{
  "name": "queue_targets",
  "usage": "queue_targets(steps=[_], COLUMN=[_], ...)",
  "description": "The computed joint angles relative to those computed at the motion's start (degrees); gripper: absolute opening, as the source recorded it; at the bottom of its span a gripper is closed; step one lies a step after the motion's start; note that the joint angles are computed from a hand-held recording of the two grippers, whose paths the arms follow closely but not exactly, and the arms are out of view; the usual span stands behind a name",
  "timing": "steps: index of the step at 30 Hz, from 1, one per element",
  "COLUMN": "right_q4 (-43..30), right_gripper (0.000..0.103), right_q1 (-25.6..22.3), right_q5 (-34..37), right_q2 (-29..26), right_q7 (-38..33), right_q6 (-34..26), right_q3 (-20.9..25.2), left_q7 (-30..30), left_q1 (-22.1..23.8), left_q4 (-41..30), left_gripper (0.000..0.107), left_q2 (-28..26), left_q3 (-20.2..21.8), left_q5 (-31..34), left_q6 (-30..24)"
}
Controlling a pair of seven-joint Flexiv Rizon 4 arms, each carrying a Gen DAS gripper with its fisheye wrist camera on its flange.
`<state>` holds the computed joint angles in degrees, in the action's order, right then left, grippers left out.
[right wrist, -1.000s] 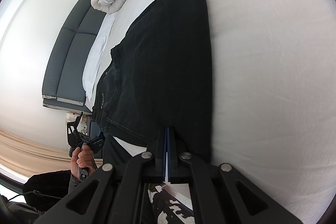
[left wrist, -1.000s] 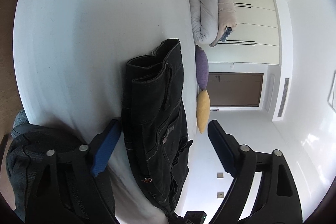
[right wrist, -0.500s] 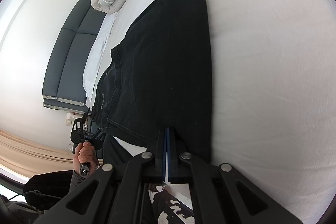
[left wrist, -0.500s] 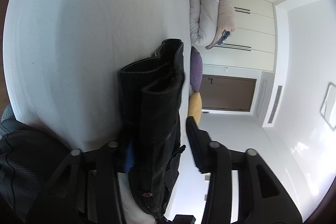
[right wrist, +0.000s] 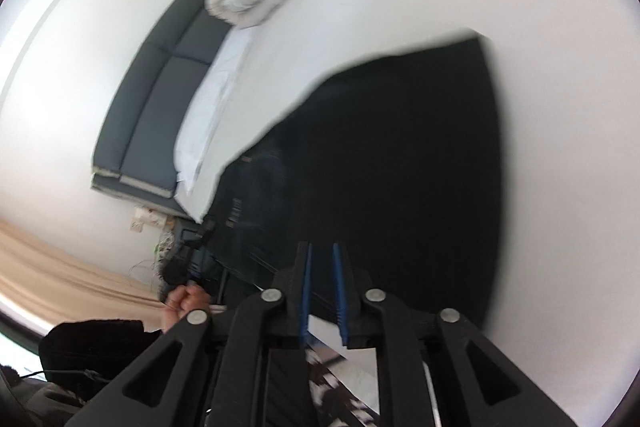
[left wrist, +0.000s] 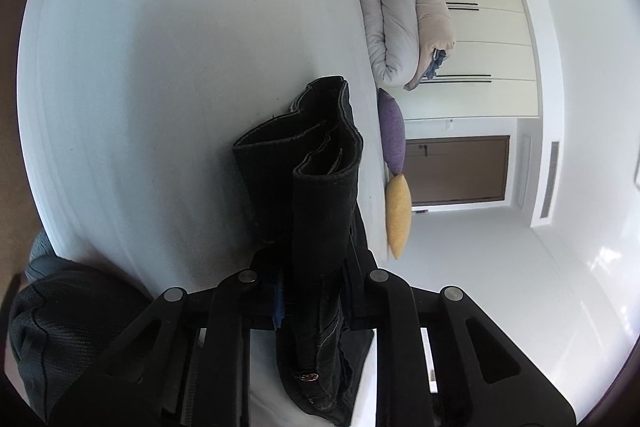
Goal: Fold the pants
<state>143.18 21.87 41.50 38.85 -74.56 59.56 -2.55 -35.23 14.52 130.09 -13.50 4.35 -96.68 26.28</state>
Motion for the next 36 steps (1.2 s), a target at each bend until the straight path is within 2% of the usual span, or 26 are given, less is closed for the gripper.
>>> queue_targets(steps=[3,6,9,12,14,17,22,24,26,27,28,29,30,31,32,35,36], right_q4=[-5.96,-12.37,-17.17,-19.30,-18.81,-18.21,-16.78,-16.76,-16.68,-16.20,-15.28,-14.12,-12.45,-10.95,-9.32,-4.84,-3.46], right_gripper=[0.014,0.014,0.014,0.014,0.000,0.000,0.000,0.000,0.000,0.004,0.018,0.036,0.045,0.060,0.070,0.085,0.085], right_q1=[5.65,8.33,8.89,7.49,6.31,4.38,1.67,0.22,-2.17,-3.45,-4.97,-6.56,-8.47,-10.27,-12.24,-17.89,-19.18], right_q5=[1.92,5.43,10.40,11.57,9.78,13.78,10.57,14.00,19.73,21.56,25.22,29.96,33.76,36.13,38.11,38.89,38.60], right_q2=[-8.63,-18.21,-25.68,-30.88,-32.29,-32.44,-32.92,-32.40,-30.42,-29.34,-27.24,-24.67,-21.53,-18.87,-16.01,-8.75,-6.66], right_q7=[-5.42,-10.27,-13.24,-12.31,-10.62,-14.81,-14.09,-17.44,-21.00,-21.29,-23.13,-26.39,-28.24,-29.22,-30.20,-28.37,-28.06], right_q6=[0.28,-1.30,-3.68,-5.11,-3.62,-2.33,2.78,2.82,-0.42,-1.44,-2.67,-4.21,-5.39,-6.20,-7.41,-8.73,-9.85], right_q3=[-4.02,-6.76,-9.07,-8.21,-6.01,-4.43,1.25,1.94,1.06,0.92,0.20,-1.12,-2.33,-3.14,-4.28,-5.66,-7.01], left_q7=[0.64,0.94,2.17,3.93,5.02,6.55,9.55,11.58,12.81,14.37,15.28,16.84,18.48,20.15,21.20,27.38,29.37], left_q1=[-0.71,-1.25,-1.77,-2.51,-3.22,-4.38,-7.75,-9.84,-11.85,-13.35,-14.49,-16.01,-17.89,-19.97,-21.71,-28.74,-31.26], left_q4=[-0.07,-0.39,-0.89,-1.22,-1.74,-1.84,-3.04,-3.56,-3.88,-4.09,-4.29,-4.12,-3.97,-3.62,-3.41,-0.24,1.25], left_gripper=[0.018,0.017,0.016,0.015,0.014,0.014,0.013,0.013,0.013,0.013,0.013,0.013,0.013,0.013,0.013,0.013,0.013], left_q2=[0.62,1.17,1.90,3.29,4.05,5.86,9.04,10.82,12.41,13.69,14.37,15.60,16.75,17.78,18.20,19.85,19.60], left_q3=[-0.10,-0.11,-0.08,0.00,-0.18,-0.26,-1.21,-1.89,-2.43,-3.06,-3.35,-3.87,-4.74,-5.70,-6.31,-9.64,-11.03], left_q5=[0.07,0.62,1.69,3.15,3.68,4.39,4.75,5.59,6.37,7.17,7.77,8.72,9.99,11.61,12.71,17.77,19.51], left_q6=[1.67,2.90,4.20,5.99,7.40,9.37,13.95,16.60,18.40,19.74,20.72,21.91,23.24,24.62,25.96,33.52,36.19])
